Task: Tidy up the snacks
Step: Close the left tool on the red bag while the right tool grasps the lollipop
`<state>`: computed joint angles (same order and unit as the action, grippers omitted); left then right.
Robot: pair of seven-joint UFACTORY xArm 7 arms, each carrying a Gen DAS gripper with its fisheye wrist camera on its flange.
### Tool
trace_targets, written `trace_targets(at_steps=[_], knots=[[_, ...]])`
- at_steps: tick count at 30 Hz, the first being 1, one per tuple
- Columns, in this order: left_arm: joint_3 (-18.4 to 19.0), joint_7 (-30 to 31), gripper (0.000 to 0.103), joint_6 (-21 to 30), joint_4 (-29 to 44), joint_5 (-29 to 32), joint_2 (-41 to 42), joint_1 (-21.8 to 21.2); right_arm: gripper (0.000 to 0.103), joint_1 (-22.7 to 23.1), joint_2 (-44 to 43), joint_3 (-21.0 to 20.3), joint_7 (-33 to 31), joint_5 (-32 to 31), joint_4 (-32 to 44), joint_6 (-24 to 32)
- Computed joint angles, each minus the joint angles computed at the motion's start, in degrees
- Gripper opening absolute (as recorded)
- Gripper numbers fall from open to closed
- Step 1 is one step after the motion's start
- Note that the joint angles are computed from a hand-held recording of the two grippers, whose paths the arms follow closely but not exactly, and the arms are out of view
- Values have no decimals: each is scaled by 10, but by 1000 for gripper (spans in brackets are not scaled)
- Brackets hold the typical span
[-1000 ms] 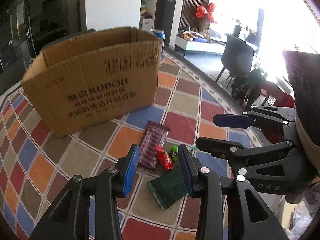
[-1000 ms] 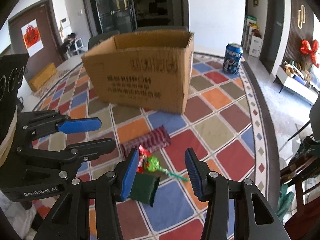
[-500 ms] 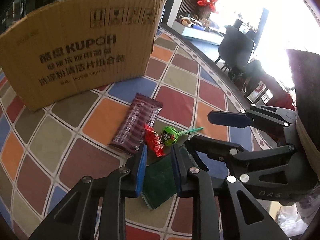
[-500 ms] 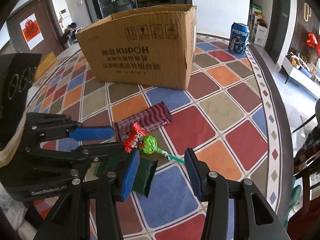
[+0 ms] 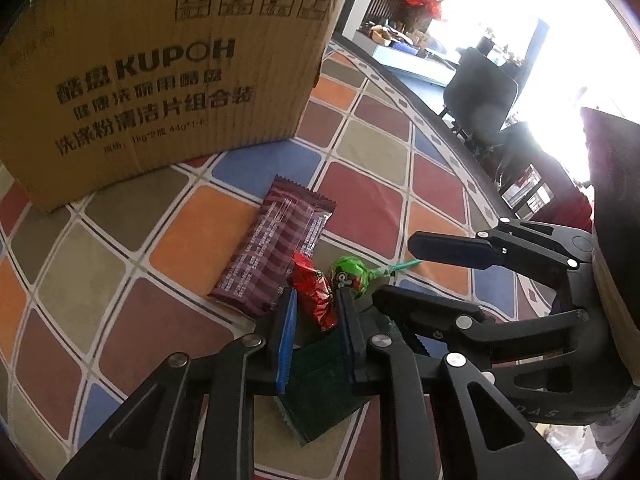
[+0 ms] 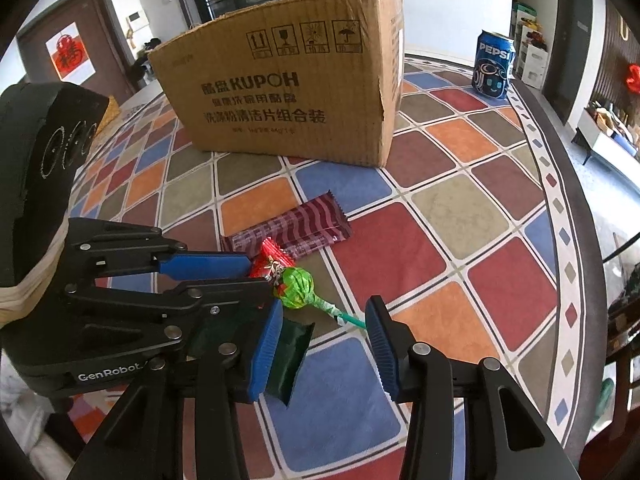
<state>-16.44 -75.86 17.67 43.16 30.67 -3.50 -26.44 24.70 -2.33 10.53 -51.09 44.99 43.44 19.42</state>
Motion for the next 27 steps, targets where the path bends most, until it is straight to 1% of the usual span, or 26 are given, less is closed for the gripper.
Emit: trace_targets(at_steps=[2,5,7,12,17,22,23,24,25,27], knots=[[1,-3,19,-7,-3,-1,0,1,44,-1,8,0,-3,-1,8,8],[2,0,16,-14,-6,-4,-1,3,41,-6,17,2,-1,-7,18,25],[2,3,15,-15,-9,-9,-3,2,41,-8,19,5,-2,-11,19,28],[-6,-10,14,6,-16,-3,-21,7,41,-12,27,9,-7,-18,31,41],[-13,-19,14,-5,-36,-12,-41,17,41,-12,42,16,18,-53,43,42],[-24,-26,14,1,-43,-7,-54,27,39,-16,60,25,41,-67,58,41],[-26,-27,14,2,-43,-7,-55,28,37,-17,61,27,43,-69,58,40],[-26,-28,14,1,-47,-8,-60,30,31,-18,61,28,44,-69,59,41],[-28,-30,14,1,-50,-8,-64,32,29,-18,62,28,49,-72,59,43],[-35,-35,14,4,-51,-5,-69,36,27,-19,61,30,54,-75,58,41]])
